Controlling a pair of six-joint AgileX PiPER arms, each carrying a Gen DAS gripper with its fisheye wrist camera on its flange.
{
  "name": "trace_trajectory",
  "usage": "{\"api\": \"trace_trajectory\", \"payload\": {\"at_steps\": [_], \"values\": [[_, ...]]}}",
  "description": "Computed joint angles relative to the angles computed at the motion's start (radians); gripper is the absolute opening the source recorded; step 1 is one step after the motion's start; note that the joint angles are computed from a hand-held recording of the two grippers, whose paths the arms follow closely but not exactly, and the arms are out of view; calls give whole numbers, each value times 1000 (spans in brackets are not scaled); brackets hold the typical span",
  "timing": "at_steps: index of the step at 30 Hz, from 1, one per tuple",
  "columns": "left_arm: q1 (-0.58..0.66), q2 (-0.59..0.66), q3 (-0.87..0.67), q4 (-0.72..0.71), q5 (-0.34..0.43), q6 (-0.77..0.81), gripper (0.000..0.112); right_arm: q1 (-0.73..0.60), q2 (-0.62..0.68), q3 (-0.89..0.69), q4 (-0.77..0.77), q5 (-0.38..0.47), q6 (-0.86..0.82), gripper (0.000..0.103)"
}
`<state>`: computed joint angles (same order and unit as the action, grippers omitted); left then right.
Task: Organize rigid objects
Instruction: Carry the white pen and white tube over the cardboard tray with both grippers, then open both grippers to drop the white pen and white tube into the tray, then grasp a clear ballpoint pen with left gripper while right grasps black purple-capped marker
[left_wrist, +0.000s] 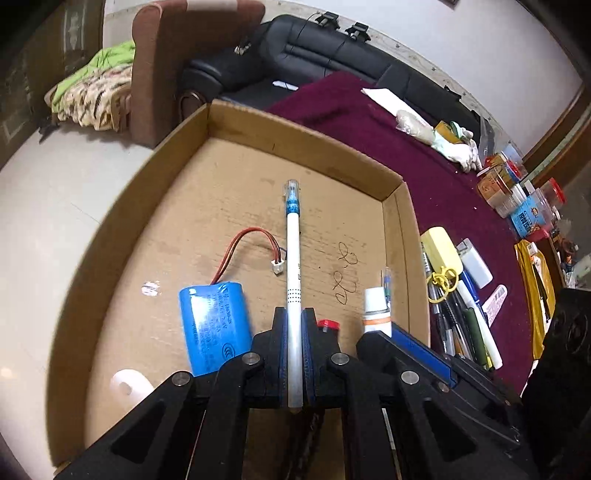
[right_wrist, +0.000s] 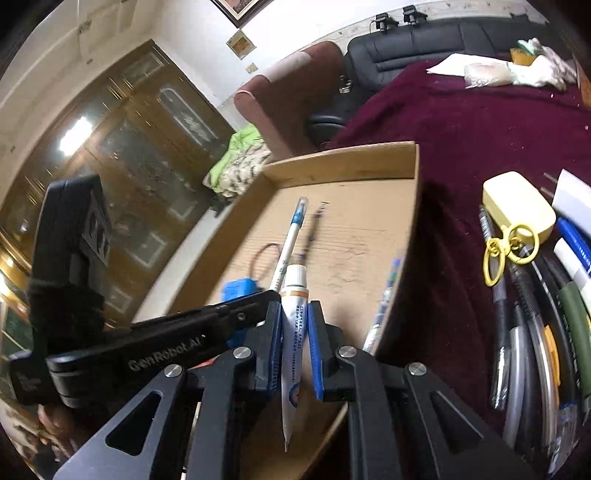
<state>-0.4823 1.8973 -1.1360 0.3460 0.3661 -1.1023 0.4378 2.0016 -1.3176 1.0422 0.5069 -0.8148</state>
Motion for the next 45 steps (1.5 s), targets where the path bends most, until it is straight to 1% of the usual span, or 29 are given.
{"api": "trace_trajectory", "payload": {"at_steps": [1,3,5,6,7,8,9,12,14,15,16,17,19,21,23,25,27,30,31,32,33,34,35,37,38,39,40,43,45], "values": [[1,8,-8,-12,10,9,7,-3,-1,10,34,-8,-42,14],[-12,7,-17,32,32,-40,9,-6,-7,24,61,-18,-90,21],[-20,1,-21,41,47,-63,18,-18,-41,68,122,-13,-164,30],[-32,-9,-20,74,57,-108,29,-34,-52,84,165,1,-208,31],[-46,-18,-17,116,65,-154,43,-62,-72,105,207,34,-257,32],[-70,-31,-11,190,80,-228,49,-91,-97,131,236,68,-296,33],[-106,-39,-15,284,119,-324,57,-124,-117,149,253,103,-328,34],[-233,-40,-67,463,282,-514,57,-254,-191,220,271,217,-411,36],[-315,-36,-104,523,334,-599,64,-346,-242,262,247,263,-456,37],[-339,-31,-123,526,339,-606,69,-392,-270,295,257,275,-506,40],[-365,-14,-161,514,345,-596,69,-439,-282,310,252,286,-529,40],[-381,5,-201,492,349,-567,69,-487,-285,319,246,295,-535,40],[-395,59,-299,393,325,-441,69,-586,-262,328,262,340,-555,40],[-395,110,-378,287,296,-323,69,-660,-210,294,257,376,-505,39],[-391,163,-449,191,299,-222,69,-701,-150,239,242,401,-436,39],[-382,222,-525,94,315,-122,69,-702,-108,198,216,393,-363,38],[-373,297,-630,16,373,-36,69,-691,-78,171,185,386,-325,35],[-357,335,-669,-17,383,-22,69,-659,-77,175,139,343,-300,33],[-349,335,-662,-29,374,-20,69,-643,-79,175,122,327,-291,31],[-344,340,-665,-32,367,-23,68,-627,-84,179,102,304,-284,26],[-342,362,-698,-28,386,-26,62,-628,-104,202,99,293,-292,25],[-340,391,-749,-38,427,-13,51,-624,-110,207,94,281,-288,25],[-338,411,-779,-56,447,7,45,-634,-117,219,102,284,-300,25],[-332,456,-835,-86,472,48,25,-646,-137,242,91,301,-304,25],[-342,479,-870,-46,509,29,23,-642,-150,253,55,297,-284,25],[-354,490,-890,-13,538,13,17,-649,-170,270,12,290,-281,25],[-359,497,-900,1,551,11,16,-635,-186,287,-21,260,-275,25],[-361,489,-879,9,546,0,14,-615,-203,314,-20,228,-325,26],[-358,460,-824,-13,510,-9,12,-592,-206,321,-10,200,-344,26]]}}
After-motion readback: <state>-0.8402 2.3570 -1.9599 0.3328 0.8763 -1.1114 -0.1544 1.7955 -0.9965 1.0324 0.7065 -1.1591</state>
